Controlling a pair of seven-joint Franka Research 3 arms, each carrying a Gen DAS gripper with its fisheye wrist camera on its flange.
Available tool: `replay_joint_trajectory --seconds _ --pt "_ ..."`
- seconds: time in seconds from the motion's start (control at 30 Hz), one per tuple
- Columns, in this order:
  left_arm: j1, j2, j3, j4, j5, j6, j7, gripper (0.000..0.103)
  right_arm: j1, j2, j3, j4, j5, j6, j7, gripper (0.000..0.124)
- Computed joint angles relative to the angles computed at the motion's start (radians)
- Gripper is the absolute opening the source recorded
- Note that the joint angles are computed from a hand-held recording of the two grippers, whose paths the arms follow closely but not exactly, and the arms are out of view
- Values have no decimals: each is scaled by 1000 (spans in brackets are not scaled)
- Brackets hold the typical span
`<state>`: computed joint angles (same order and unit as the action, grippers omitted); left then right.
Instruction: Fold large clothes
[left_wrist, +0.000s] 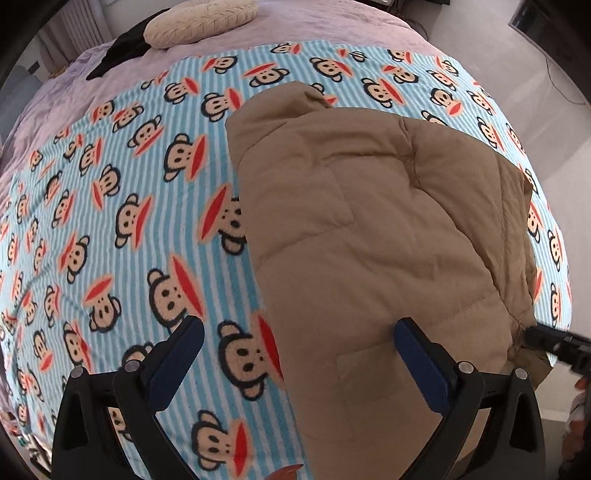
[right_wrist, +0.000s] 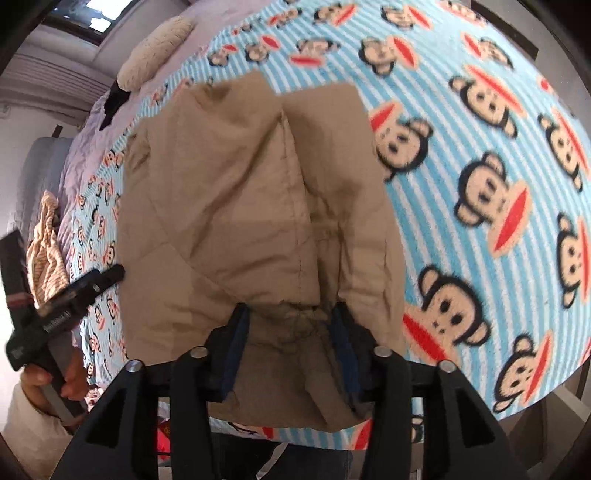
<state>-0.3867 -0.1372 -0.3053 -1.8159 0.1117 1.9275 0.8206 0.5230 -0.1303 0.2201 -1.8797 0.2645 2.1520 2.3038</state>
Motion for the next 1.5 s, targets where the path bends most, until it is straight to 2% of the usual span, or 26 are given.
replay_joint_trajectory --seconds 0.13,0.23,0.47,0.53,0.63,0.73,0.93,1.0,1.1,1.2,1.37,1.5 --pt "4 -20 10 -35 -42 26 -15 103 -14 -4 -6 16 -39 6 -2 74" --pt "8 -32 18 -58 -74 48 -18 103 -21 5 -15 23 -32 5 -37 81" --pt "18 -57 35 -113 -152 108 -16 103 -36 18 -28 15 -29 5 -102 86" --pt "18 -58 37 -120 -167 121 -11 103 -40 24 -33 10 -6 11 -120 103" --pt "18 -60 43 -134 -198 150 5 103 -42 32 -41 -4 44 48 -167 103" --pt "17 -71 60 -165 -266 200 45 103 -43 65 -47 20 93 48 -223 103" --pt "6 -93 134 -270 -581 352 249 103 -53 168 -57 106 145 -28 -322 103" --pt "13 -87 141 -280 -635 359 284 103 -61 194 -62 118 177 -42 -332 103" --pt "22 -76 153 -301 -731 378 360 103 -84 222 -70 118 293 -43 -374 103" --pt "22 -58 174 -328 -907 392 485 103 -102 238 -68 110 394 -44 -448 103" --pt "41 -23 154 -355 -1088 431 596 103 -119 273 -61 111 518 -48 -574 103" --pt "52 4 120 -335 -1084 457 585 103 -132 304 -53 100 629 -20 -614 103"
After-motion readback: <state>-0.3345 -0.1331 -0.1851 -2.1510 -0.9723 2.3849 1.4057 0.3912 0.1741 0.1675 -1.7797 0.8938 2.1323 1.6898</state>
